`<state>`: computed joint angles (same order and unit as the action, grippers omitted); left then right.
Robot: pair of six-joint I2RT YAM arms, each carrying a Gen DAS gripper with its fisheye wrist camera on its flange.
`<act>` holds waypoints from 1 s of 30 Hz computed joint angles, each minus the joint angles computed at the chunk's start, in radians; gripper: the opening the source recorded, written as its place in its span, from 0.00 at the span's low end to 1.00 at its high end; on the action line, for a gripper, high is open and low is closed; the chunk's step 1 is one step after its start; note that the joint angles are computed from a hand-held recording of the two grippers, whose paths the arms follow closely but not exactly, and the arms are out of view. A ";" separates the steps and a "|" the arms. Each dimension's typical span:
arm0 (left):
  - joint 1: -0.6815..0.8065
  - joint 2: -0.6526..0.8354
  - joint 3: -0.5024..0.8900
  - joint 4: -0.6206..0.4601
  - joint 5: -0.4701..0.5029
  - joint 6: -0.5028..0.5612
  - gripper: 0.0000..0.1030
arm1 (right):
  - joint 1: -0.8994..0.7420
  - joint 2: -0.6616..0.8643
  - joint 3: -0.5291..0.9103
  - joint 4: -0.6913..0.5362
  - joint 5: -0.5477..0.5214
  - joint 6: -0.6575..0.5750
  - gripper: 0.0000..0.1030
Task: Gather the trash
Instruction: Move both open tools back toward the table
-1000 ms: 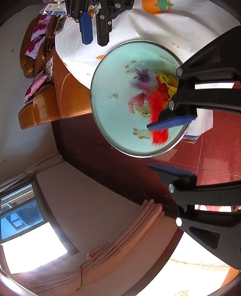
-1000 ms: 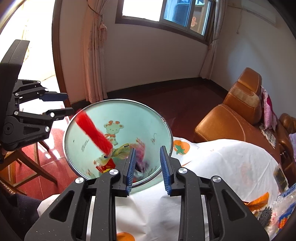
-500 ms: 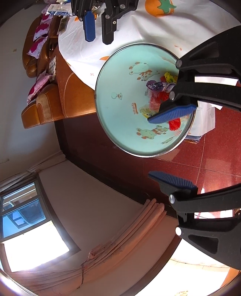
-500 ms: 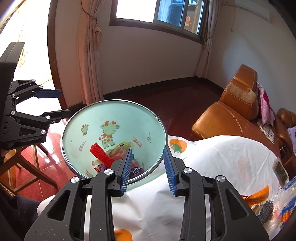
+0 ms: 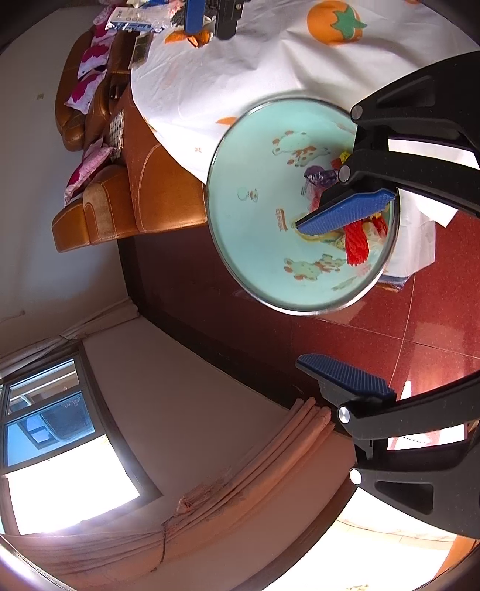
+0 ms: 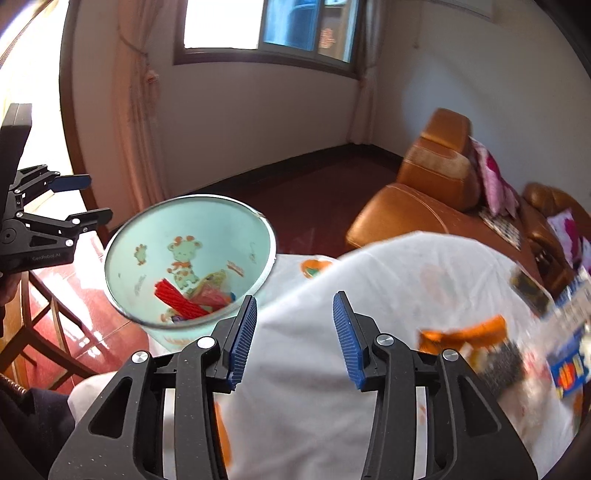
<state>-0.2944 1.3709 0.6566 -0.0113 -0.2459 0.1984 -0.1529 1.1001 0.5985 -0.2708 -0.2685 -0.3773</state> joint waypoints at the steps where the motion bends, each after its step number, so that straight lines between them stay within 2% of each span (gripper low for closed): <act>1: -0.017 -0.005 0.001 -0.006 -0.001 -0.005 0.69 | -0.039 -0.026 -0.009 -0.020 -0.012 -0.010 0.44; 6: -0.165 0.015 0.027 -0.034 -0.025 -0.034 0.70 | -0.417 -0.135 -0.029 -0.158 -0.182 -0.130 0.50; 8: -0.235 0.045 0.051 -0.036 -0.045 -0.050 0.70 | -0.610 -0.115 -0.010 -0.202 -0.270 -0.202 0.50; 13: -0.385 0.146 0.141 -0.036 -0.080 -0.095 0.70 | -0.949 0.032 0.055 -0.208 -0.381 -0.313 0.50; 19: -0.555 0.277 0.285 -0.067 -0.108 -0.182 0.70 | -1.176 0.179 0.119 -0.194 -0.430 -0.389 0.53; 25: -0.692 0.421 0.446 -0.093 -0.140 -0.223 0.70 | -1.275 0.254 0.138 -0.108 -0.412 -0.380 0.54; 30: -0.751 0.546 0.593 -0.144 -0.142 -0.240 0.70 | -1.362 0.344 0.195 -0.100 -0.445 -0.401 0.58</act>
